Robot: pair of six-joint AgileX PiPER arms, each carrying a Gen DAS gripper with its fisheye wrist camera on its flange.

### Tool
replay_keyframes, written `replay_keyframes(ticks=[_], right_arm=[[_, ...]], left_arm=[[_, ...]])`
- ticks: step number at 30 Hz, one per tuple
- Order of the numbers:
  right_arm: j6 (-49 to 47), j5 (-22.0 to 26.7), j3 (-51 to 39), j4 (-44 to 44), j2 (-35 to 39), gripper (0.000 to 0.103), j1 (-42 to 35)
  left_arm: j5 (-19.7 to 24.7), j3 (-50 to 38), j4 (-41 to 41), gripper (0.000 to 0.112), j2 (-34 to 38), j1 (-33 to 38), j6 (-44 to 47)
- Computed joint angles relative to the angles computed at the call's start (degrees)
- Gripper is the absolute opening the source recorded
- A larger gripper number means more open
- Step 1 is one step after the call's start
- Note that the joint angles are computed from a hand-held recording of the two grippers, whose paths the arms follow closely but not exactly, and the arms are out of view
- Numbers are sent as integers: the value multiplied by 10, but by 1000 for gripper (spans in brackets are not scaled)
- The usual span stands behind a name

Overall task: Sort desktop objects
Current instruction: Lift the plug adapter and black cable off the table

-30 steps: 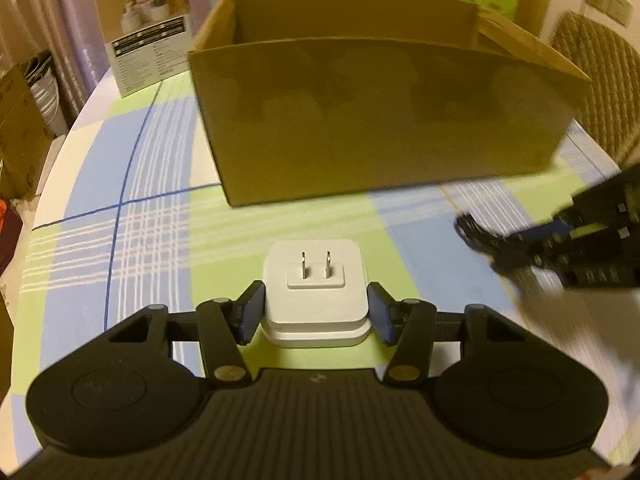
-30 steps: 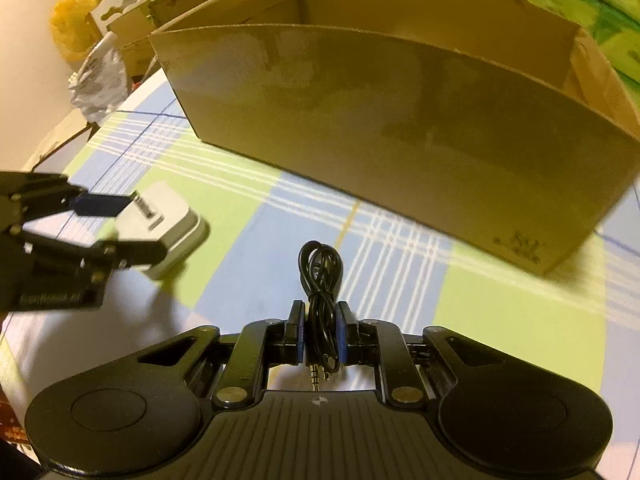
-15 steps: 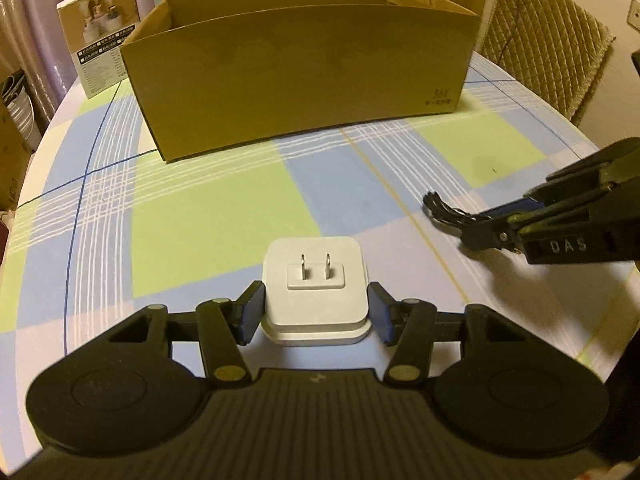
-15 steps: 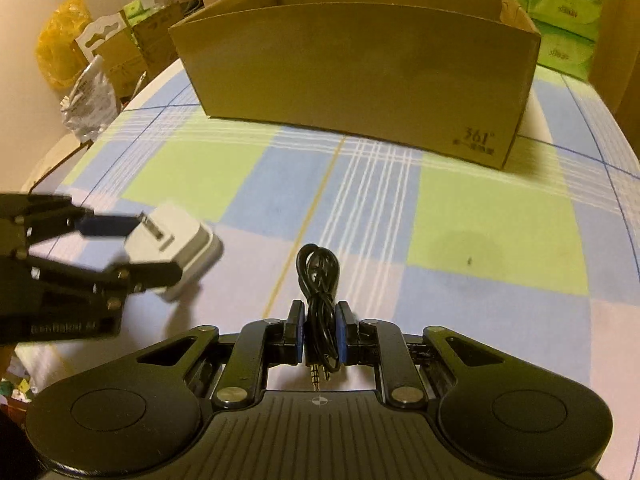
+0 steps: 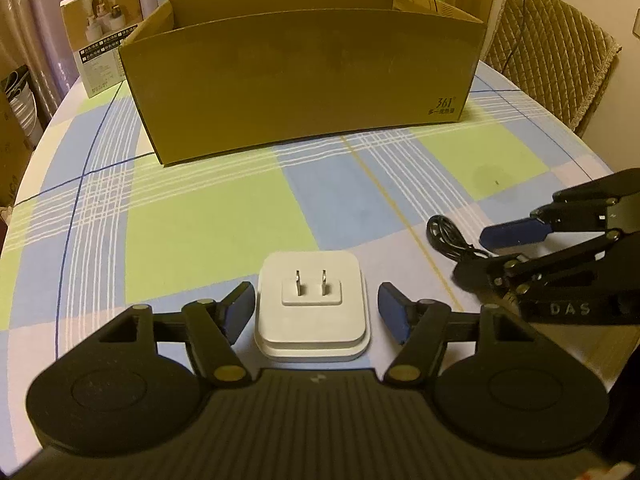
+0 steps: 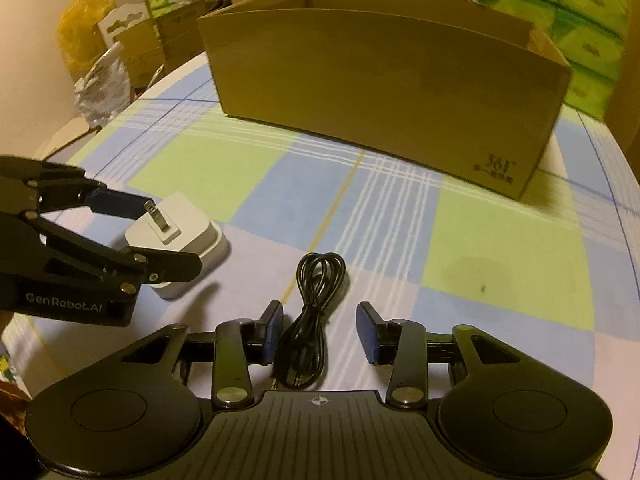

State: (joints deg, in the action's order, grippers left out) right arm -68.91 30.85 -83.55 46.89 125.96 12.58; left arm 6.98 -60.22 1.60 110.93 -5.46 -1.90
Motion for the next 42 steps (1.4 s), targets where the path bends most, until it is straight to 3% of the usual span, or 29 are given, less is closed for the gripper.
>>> replay_keyframes(ticks=[13, 14, 17, 25, 34, 40, 42], right_arm=[[-82, -19, 32, 57, -5, 38, 8], [-78, -19, 30, 55, -4, 35, 8], [-53, -24, 28, 41, -5, 14, 10], [13, -9, 10, 17, -3, 13, 3], [33, -7, 4, 11, -3, 13, 1], [38, -5, 4, 6, -4, 13, 2], [43, -2, 4, 3, -5, 13, 2]], left_arm=[[11, -16, 42, 67, 12, 0, -52], [12, -17, 38, 67, 12, 0, -49], [15, -17, 9, 67, 13, 2, -17], [17, -18, -42, 67, 18, 5, 30], [22, -28, 61, 67, 30, -4, -72], [16, -26, 80, 67, 32, -3, -92], [16, -25, 96, 60, 32, -4, -107]])
